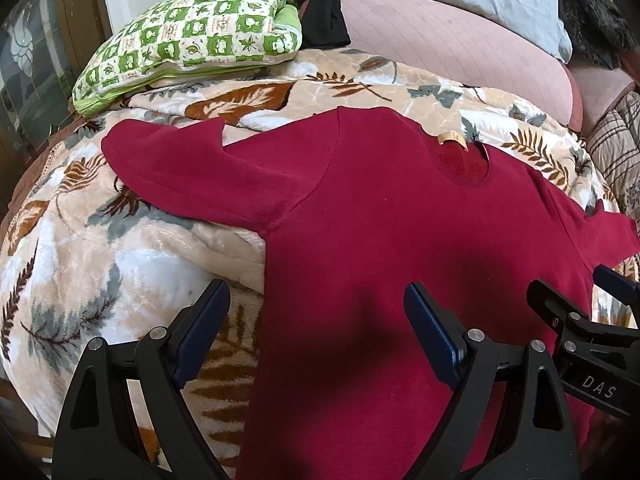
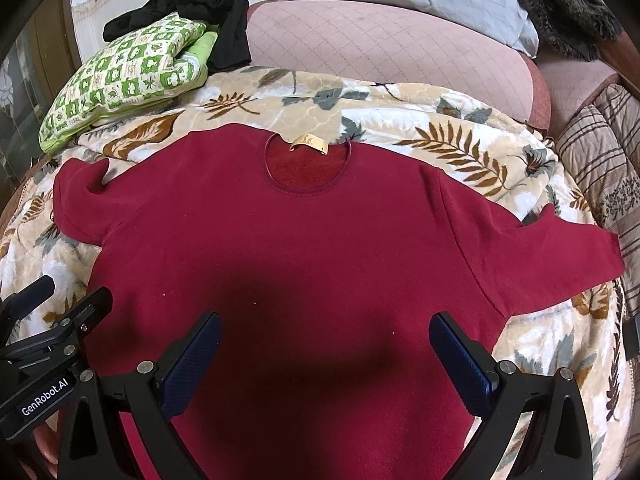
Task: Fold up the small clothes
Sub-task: 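Move the left tool toward the sweater sleeve nearest it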
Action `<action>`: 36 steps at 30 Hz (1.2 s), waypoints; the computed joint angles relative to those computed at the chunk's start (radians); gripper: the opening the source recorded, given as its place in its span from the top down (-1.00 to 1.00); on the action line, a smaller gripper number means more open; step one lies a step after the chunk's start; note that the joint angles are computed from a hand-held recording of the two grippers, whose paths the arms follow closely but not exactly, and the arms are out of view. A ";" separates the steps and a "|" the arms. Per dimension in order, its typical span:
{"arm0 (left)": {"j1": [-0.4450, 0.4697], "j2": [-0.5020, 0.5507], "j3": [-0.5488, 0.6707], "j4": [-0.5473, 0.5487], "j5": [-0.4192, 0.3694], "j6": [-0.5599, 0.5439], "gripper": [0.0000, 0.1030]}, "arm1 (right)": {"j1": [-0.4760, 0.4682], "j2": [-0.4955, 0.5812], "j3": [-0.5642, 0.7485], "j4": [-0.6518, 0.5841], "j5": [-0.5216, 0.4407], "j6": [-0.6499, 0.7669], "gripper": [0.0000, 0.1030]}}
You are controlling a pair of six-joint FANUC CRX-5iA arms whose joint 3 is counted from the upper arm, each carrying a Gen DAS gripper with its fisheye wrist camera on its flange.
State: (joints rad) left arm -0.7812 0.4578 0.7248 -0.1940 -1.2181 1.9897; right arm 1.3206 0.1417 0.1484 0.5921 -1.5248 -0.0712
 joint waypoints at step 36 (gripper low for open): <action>0.087 0.021 0.023 -0.010 -0.066 0.007 -0.73 | -0.073 0.106 0.118 -0.020 0.089 0.133 -1.00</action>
State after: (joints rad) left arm -0.6943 0.4789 0.7479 -0.2036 -1.2841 1.9969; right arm 1.2480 0.2475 0.2665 0.5725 -1.4362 0.0619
